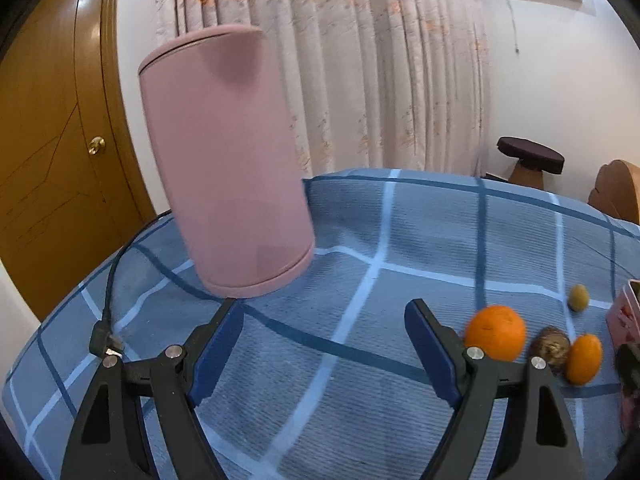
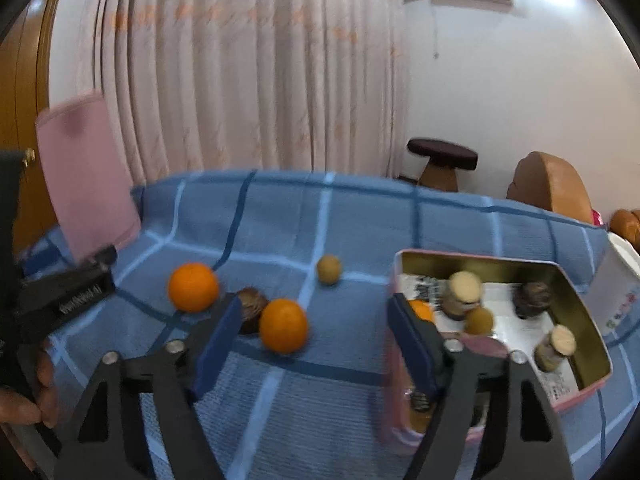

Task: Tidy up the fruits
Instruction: 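Grasp an orange with the right gripper while the left grasps another orange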

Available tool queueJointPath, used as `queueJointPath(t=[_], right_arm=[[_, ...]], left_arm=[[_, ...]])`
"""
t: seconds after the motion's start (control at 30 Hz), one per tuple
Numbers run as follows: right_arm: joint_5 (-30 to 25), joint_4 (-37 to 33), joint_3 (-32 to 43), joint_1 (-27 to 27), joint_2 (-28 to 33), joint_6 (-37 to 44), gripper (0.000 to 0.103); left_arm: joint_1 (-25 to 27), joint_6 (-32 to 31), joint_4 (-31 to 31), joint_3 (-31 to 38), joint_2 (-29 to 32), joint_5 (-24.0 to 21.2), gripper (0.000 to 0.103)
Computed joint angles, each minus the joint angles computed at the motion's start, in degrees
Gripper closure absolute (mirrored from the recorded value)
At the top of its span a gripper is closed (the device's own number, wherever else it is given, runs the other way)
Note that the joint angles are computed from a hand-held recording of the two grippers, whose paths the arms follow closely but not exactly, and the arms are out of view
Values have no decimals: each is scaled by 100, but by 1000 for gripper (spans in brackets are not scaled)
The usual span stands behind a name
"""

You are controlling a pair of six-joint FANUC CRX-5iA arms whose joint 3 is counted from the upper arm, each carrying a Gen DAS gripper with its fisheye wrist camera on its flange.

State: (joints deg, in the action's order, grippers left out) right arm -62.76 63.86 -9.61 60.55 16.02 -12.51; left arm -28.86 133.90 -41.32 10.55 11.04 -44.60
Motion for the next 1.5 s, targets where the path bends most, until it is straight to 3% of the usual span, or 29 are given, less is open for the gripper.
queueJointPath(t=[0.07,0.2,0.47,0.5,0.57,0.6,0.7,0.83,0.93,1.07,1.17,1.3,1.5], right_arm=[[80,-363,257,-46,148,427,47],[151,-1241,780,-176,403,1314,51],[190,-1901,1206,-354,623,1946,52],[239,-2101,1292,-399,644,2105,53],[502,-2152,1182,-462,562,2069,65],[578,-2173,1145,-473,529,2063,65],[1001,-2006,818,-472,304,1849,66],[1286,-409,-93,-278,-135,460,66],[980,365,-379,-94,-228,-68,66],[660,778,-618,52,-352,-437,66],[421,950,-704,81,-390,-708,66],[415,963,-827,29,-524,-882,66],[564,871,-955,-98,-688,-1098,66]], left_arm=[[42,-28,80,19,13,-38,19],[184,-296,458,-56,-28,108,19],[126,-431,400,34,62,13,19],[125,-429,396,35,67,10,19],[137,-462,432,36,77,11,19],[145,-481,454,39,82,16,19],[149,-558,495,29,79,53,19],[236,-847,762,-138,-4,386,19],[369,-1305,1229,-418,-129,920,19],[463,-2161,1952,-673,-137,1439,19],[491,-2805,2546,-733,-53,1575,19],[519,-3390,3384,-510,249,1302,19],[336,-3066,3148,555,996,191,19]])
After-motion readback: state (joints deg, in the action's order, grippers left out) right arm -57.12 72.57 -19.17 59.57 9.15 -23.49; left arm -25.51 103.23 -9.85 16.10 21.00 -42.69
